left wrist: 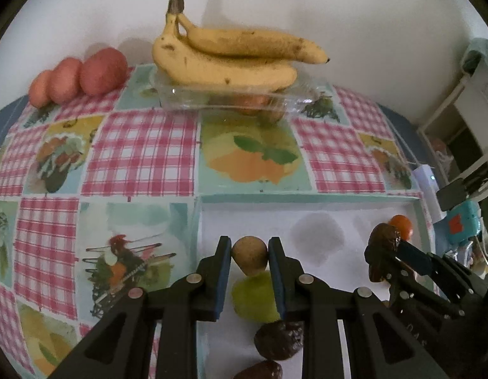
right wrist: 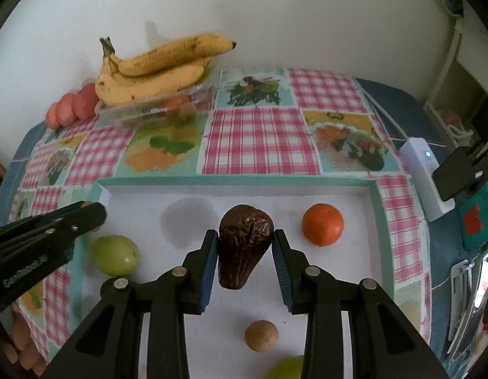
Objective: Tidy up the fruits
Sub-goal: 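Carry the avocado and kiwi over the tray with both tools, then open both tools to release the avocado and kiwi into the tray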
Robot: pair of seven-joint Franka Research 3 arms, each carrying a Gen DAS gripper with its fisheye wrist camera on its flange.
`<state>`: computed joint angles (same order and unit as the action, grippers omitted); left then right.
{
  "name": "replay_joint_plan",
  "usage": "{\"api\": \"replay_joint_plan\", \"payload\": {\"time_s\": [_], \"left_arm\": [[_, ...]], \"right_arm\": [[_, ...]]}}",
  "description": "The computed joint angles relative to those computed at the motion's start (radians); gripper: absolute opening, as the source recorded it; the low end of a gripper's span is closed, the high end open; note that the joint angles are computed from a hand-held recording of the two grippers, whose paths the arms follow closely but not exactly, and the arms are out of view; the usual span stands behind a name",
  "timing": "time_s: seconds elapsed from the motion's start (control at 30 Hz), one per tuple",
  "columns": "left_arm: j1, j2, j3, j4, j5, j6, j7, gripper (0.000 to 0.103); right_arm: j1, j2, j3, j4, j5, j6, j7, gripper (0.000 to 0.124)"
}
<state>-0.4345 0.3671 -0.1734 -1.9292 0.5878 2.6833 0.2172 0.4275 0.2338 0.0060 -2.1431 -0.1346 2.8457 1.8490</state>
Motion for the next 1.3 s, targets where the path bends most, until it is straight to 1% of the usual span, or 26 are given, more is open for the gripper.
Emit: {"api": "replay_joint_plan", "payload": {"time_s": [0.3, 0.37, 0.43, 0.53, 0.67, 0.8, 0.87, 0.9, 0.93, 0.97, 1.0, 1.07, 1.13, 1.17, 1.2, 1.23, 1.3], "left_arm": [[0.016, 0.039, -0.004, 0.018, -0.045, 0.004, 0.037, 0.026], [0.017, 0.044, -0.003, 0.015, -0.053, 0.014, 0.044, 0.026], [0.015, 0.048, 0.002, 0.013, -0.057, 0.028, 0.040, 0.026], [0.011, 0.048, 0.005, 0.012, -0.062, 0.025, 0.040, 0.027], [0.018, 0.026, -0.001, -0.022, -0.075, 0.063, 0.040, 0.027], [0.032, -0.012, -0.018, -0.061, -0.105, 0.079, 0.061, 0.028], [0.032, -0.042, -0.015, -0.093, -0.108, 0.104, 0.046, 0.030], [0.034, -0.063, -0.016, -0.113, -0.111, 0.115, 0.039, 0.032], [0.035, -0.078, -0.017, -0.127, -0.111, 0.122, 0.034, 0.035], [0.036, -0.097, -0.016, -0.144, -0.107, 0.129, 0.025, 0.042], [0.032, -0.126, -0.010, -0.170, -0.094, 0.132, 0.005, 0.054], [0.027, -0.182, -0.003, -0.212, -0.052, 0.120, -0.042, 0.066], [0.032, -0.235, -0.008, -0.255, -0.011, 0.097, -0.089, 0.068], [0.034, -0.259, -0.012, -0.271, 0.019, 0.078, -0.122, 0.073], [0.036, -0.290, -0.016, -0.295, 0.062, 0.044, -0.167, 0.079], [0.041, -0.315, -0.027, -0.311, 0.089, 0.003, -0.193, 0.083], [0.048, -0.362, -0.057, -0.338, 0.150, -0.108, -0.251, 0.099]], "right_arm": [[0.032, 0.057, -0.012, 0.055, -0.033, -0.050, 0.021, 0.036], [0.035, 0.065, -0.013, 0.063, -0.036, -0.059, 0.021, 0.037], [0.045, 0.070, -0.023, 0.067, -0.055, -0.056, 0.035, 0.037], [0.048, 0.072, -0.024, 0.070, -0.063, -0.059, 0.042, 0.037], [0.047, 0.072, -0.023, 0.070, -0.063, -0.059, 0.042, 0.037], [0.062, 0.069, -0.038, 0.079, -0.101, -0.091, 0.075, 0.037], [0.066, 0.065, -0.040, 0.079, -0.122, -0.101, 0.091, 0.037], [0.069, 0.062, -0.042, 0.080, -0.135, -0.108, 0.102, 0.040], [0.072, 0.058, -0.044, 0.079, -0.148, -0.115, 0.114, 0.046], [0.075, 0.053, -0.045, 0.078, -0.163, -0.125, 0.129, 0.049], [0.076, 0.047, -0.045, 0.077, -0.177, -0.131, 0.140, 0.051], [0.079, 0.028, -0.043, 0.068, -0.207, -0.145, 0.166, 0.051], [0.080, 0.003, -0.037, 0.055, -0.241, -0.157, 0.195, 0.054], [0.081, -0.006, -0.032, 0.051, -0.259, -0.165, 0.210, 0.055], [0.084, -0.019, -0.029, 0.045, -0.284, -0.176, 0.232, 0.060], [0.085, -0.033, -0.023, 0.038, -0.306, -0.189, 0.252, 0.065], [0.084, -0.061, -0.009, 0.021, -0.346, -0.213, 0.290, 0.069]]}}
